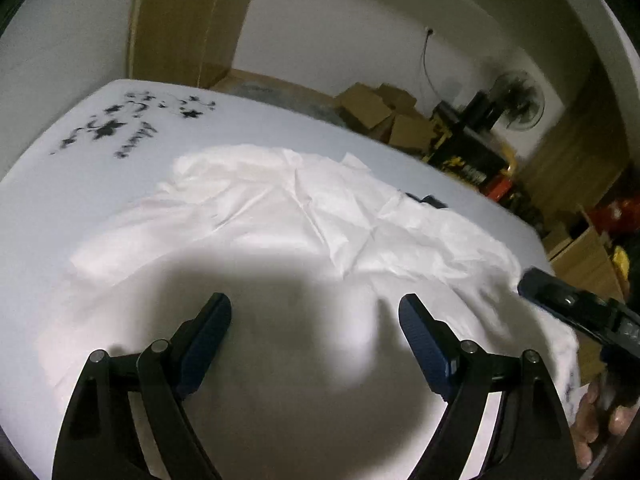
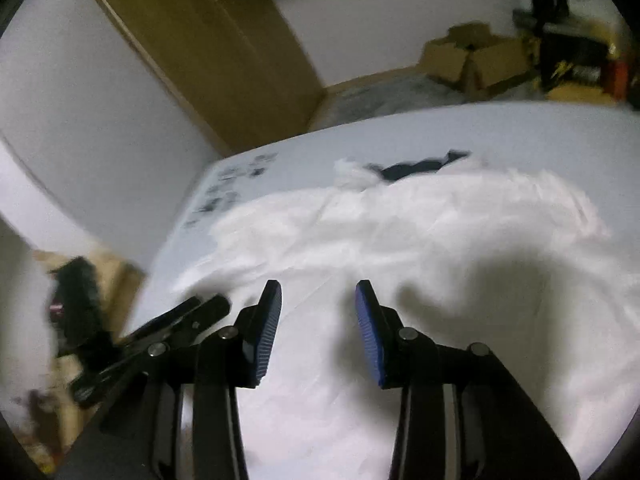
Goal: Fold large clothes
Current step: 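Open both grippers and release the folded jacket, then lower both grippers onto the jacket edge and close them on the fabric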
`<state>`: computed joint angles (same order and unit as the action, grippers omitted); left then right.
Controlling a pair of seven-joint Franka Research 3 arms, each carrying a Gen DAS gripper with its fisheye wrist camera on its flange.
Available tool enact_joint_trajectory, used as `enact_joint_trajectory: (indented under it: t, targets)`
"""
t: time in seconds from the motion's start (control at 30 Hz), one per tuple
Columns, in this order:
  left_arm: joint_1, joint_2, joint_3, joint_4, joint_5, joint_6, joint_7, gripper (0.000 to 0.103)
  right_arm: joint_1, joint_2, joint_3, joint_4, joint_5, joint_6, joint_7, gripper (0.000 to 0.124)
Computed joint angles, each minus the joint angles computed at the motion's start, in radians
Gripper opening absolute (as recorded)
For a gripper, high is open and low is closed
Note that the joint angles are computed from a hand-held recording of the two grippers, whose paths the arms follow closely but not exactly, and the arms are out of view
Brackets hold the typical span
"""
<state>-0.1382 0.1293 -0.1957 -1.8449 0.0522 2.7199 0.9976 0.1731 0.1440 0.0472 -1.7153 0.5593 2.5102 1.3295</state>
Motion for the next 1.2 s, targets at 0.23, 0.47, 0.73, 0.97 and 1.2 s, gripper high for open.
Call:
enact_joint_trajectory:
  t: [0.23,0.47,0.73,0.97,1.2]
  targets:
    - [-0.040,0.306,0.018,0.358,0.158,-0.138,0.008,0.091,-0.049,0.255,-0.049,0.192,-0.176,-0.038,0.231,0.034]
    - [-0.051,0.189,0.041,0.262,0.166,-0.125,-0.066,0.092,-0.026,0.137,-0.079,0.102,-0.319,-0.031,0.278,0.046]
    - [-0.137,0.285,0.077,0.349,0.391,-0.244,-0.230,0.094,0.046,0.202,-0.085,0.069,-0.534,0.073,0.301,0.048]
    - [-0.130,0.299,0.055,0.364,0.428,-0.273,-0.237,0.098,0.063,0.236,-0.106,0.127,-0.585,0.027,0.347,0.050]
    - [-0.121,0.295,0.102,0.369,0.429,-0.249,-0.230,0.099,0.073,0.279,-0.097,0.159,-0.576,0.031,0.317,0.056]
